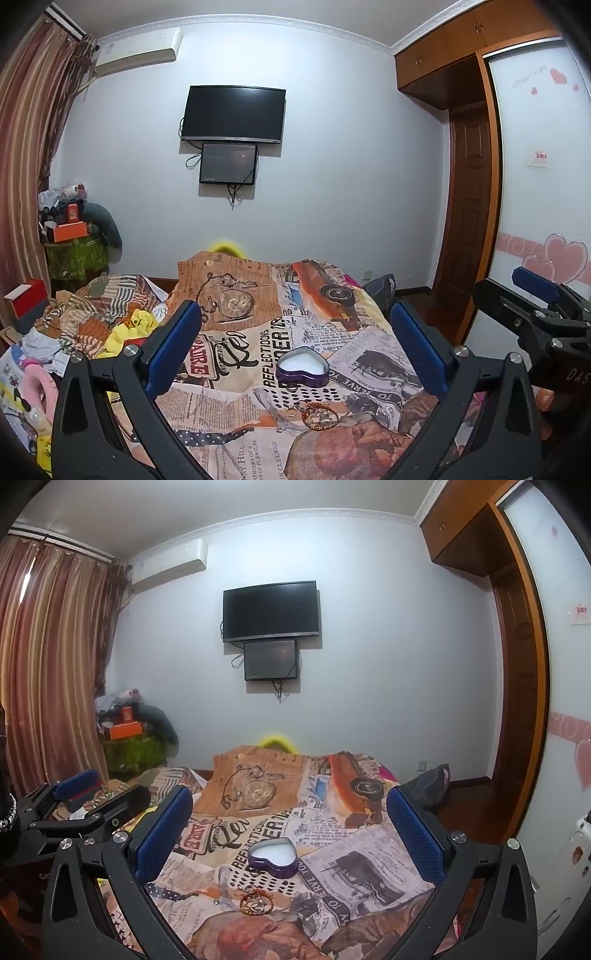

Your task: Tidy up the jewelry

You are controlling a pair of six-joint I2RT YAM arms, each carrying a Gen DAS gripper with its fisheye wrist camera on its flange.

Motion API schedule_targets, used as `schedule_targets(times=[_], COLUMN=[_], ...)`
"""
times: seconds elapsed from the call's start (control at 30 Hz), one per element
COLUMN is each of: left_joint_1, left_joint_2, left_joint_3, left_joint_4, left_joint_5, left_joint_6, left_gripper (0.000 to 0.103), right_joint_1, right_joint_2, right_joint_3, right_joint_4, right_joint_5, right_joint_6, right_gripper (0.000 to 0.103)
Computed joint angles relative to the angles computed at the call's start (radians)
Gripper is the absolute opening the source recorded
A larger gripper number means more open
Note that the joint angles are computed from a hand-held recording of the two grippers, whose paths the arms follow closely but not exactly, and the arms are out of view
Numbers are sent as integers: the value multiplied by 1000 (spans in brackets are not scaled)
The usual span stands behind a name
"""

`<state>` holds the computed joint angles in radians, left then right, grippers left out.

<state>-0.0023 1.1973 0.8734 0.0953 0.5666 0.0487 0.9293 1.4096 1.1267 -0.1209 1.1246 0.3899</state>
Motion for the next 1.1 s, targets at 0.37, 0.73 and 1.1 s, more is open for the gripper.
schedule_targets(times=[0.37, 0.73, 1.1], left_joint_1=[2, 14, 15], left_joint_2=[4, 4, 4], left_joint_3=[-1, 18, 13], left_joint_4=[8, -13, -12], left_joint_5=[1, 13, 16], left_joint_6=[-3, -2, -4], left_gripper=[103, 103, 103], right_joint_1=[-13, -14, -13], right_joint_2=[-2, -6, -4], right_joint_3=[-21, -33, -28], right_joint_4=[36, 54, 48], right_joint_5=[-23, -28, -27], right_joint_6=[-11, -16, -13], right_gripper=[103, 103, 103])
